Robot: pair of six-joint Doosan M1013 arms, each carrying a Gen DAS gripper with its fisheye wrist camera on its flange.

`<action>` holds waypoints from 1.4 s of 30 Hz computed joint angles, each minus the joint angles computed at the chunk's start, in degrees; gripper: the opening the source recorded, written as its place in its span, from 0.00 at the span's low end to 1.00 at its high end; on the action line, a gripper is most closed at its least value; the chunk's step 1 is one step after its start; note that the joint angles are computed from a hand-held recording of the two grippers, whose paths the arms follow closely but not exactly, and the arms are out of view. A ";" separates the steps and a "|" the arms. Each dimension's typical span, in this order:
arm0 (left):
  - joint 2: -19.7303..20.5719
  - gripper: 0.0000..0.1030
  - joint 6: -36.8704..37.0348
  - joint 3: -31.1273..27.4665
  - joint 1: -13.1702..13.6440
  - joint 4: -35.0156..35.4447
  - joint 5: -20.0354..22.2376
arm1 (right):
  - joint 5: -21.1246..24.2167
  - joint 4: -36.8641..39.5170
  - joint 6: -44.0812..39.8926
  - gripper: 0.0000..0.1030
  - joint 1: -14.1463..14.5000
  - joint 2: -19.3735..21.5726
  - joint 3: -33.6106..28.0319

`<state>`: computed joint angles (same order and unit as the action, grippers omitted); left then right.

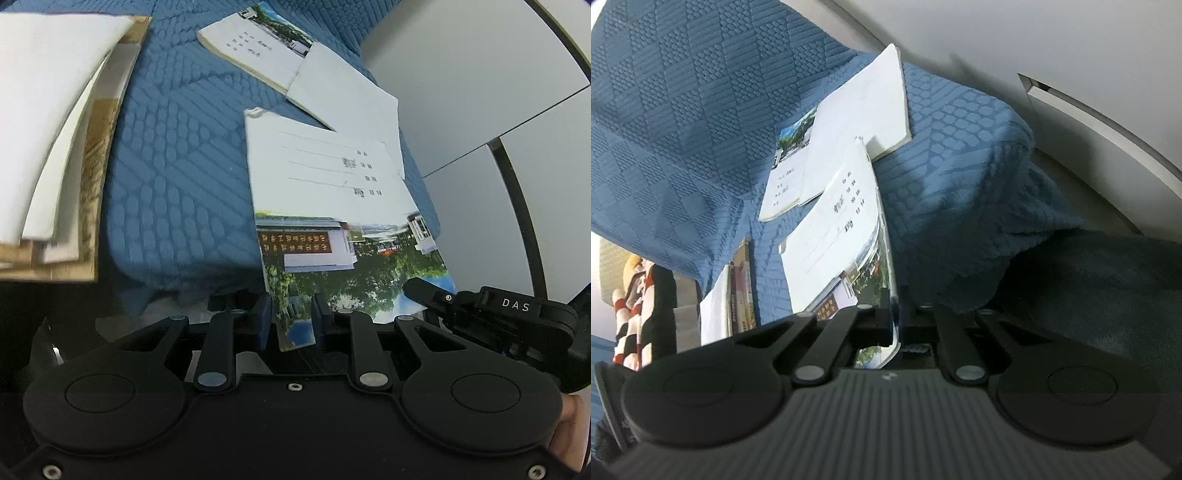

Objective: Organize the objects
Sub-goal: 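Carry the photo booklet with both tools over to the book stack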

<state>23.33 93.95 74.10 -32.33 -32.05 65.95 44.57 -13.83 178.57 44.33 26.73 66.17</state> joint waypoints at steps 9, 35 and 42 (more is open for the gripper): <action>-0.02 0.40 -3.75 3.83 3.01 -9.22 -3.05 | -3.31 -1.44 5.91 0.05 0.34 -1.75 3.18; 0.36 0.05 -3.84 5.52 6.50 -29.09 1.84 | -3.57 -7.84 12.32 0.05 2.46 -1.56 0.24; -0.53 0.05 -5.33 4.15 7.44 -31.52 1.69 | -2.45 -8.60 11.92 0.05 2.77 -1.06 -3.46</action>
<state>22.79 88.62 78.24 -24.89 -63.57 67.64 42.12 -22.43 190.50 47.10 25.67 62.71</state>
